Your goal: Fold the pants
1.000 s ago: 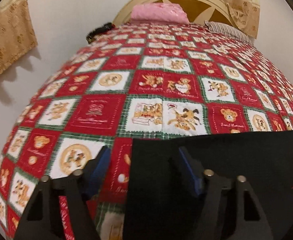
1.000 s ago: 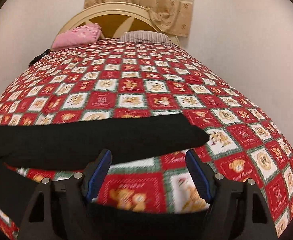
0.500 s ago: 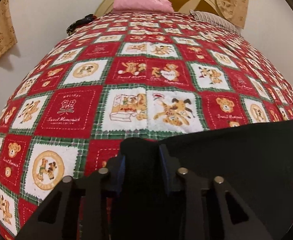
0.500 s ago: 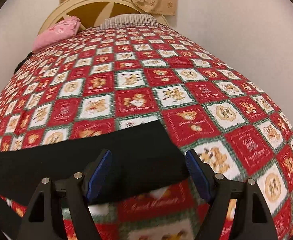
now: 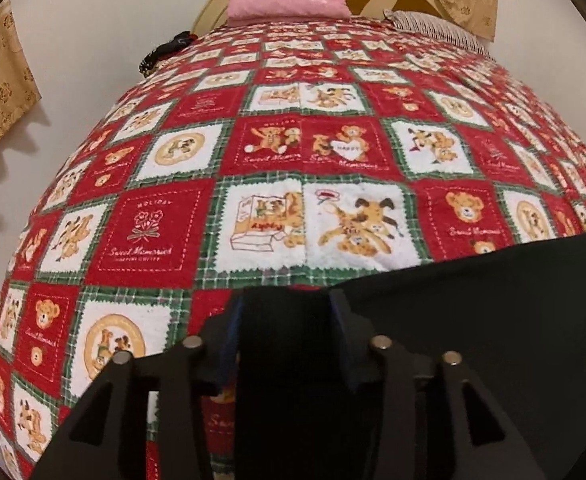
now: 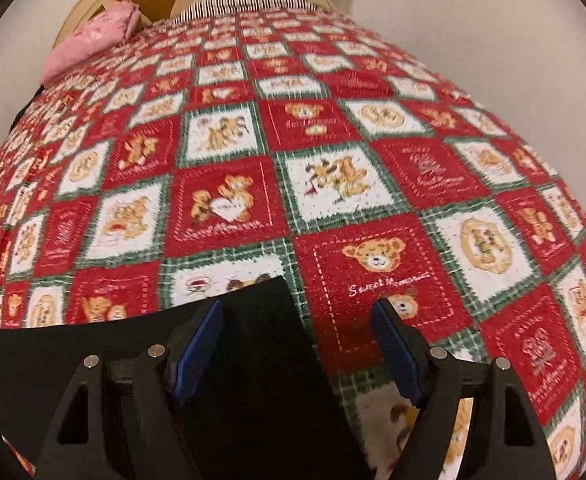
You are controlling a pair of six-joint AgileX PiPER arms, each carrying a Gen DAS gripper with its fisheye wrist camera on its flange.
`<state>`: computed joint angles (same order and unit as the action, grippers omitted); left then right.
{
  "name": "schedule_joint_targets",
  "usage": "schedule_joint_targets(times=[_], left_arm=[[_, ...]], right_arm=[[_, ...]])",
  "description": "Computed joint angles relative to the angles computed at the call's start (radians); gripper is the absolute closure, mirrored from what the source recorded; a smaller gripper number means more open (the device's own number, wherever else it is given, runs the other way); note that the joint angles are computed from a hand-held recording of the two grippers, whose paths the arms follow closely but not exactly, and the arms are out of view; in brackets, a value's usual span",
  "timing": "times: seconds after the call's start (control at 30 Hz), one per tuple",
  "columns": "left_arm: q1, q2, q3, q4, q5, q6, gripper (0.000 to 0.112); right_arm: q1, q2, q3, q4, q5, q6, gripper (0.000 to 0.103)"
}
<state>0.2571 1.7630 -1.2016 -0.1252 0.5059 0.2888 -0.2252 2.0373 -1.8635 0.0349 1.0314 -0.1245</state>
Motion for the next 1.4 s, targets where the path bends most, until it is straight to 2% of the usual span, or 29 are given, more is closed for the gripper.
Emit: schedule_joint_targets(times=[0.17, 0.2, 0.23, 0.3, 0.33, 0.4, 0.53, 0.67, 0.83, 0.93, 1.0, 1.17, 1.27, 1.4], left_arm=[[-0.011, 0.032, -0.038, 0.012, 0.033, 0.011, 0.066], [-0.005, 0.038, -0.049, -0.013, 0.045, 0.036, 0.069], [0.011, 0.045, -0.058, -0.076, 0.063, 0.097, 0.078], [0.03, 0.053, -0.083, -0.169, 0.117, 0.188, 0.094], [0.023, 0.048, -0.08, -0.155, 0.114, 0.183, 0.095], [0.003, 0.01, -0.033, -0.12, 0.053, 0.182, 0.097], [0.026, -0.039, -0.003, -0.198, 0.032, 0.247, 0.097], [0.058, -0.092, 0.027, -0.29, 0.022, 0.343, 0.097], [0.128, -0.187, 0.12, -0.61, 0.006, 0.658, 0.097], [0.194, -0.259, 0.197, -0.805, 0.033, 0.853, 0.097], [0.237, -0.303, 0.243, -0.894, 0.065, 0.954, 0.097], [0.402, -0.411, 0.407, -1.106, 0.225, 1.233, 0.097], [0.502, -0.452, 0.515, -1.169, 0.306, 1.371, 0.097], [0.628, -0.46, 0.625, -1.192, 0.407, 1.501, 0.097]], right_arm=[[-0.011, 0.042, -0.035, 0.057, 0.033, -0.059, 0.026], [-0.012, 0.043, -0.038, 0.069, 0.036, -0.069, 0.035], [-0.015, 0.047, -0.045, 0.092, 0.046, -0.085, 0.054], [-0.018, 0.036, -0.039, 0.135, 0.05, -0.109, 0.078], [-0.008, 0.019, -0.019, 0.117, 0.031, -0.1, 0.084], [0.002, -0.02, 0.027, 0.113, -0.01, -0.103, 0.094], [0.0, -0.161, 0.184, 0.139, -0.143, -0.128, 0.097], [-0.026, -0.31, 0.314, 0.213, -0.227, -0.213, 0.097], [-0.115, -0.511, 0.489, 0.424, -0.291, -0.409, 0.098], [-0.191, -0.642, 0.614, 0.57, -0.302, -0.554, 0.098], [-0.247, -0.712, 0.685, 0.666, -0.288, -0.654, 0.098], [-0.443, -0.883, 0.883, 0.855, -0.182, -0.879, 0.098], [-0.593, -0.949, 0.976, 0.934, -0.078, -0.993, 0.098], [-0.76, -0.983, 1.056, 0.955, 0.033, -1.092, 0.098]])
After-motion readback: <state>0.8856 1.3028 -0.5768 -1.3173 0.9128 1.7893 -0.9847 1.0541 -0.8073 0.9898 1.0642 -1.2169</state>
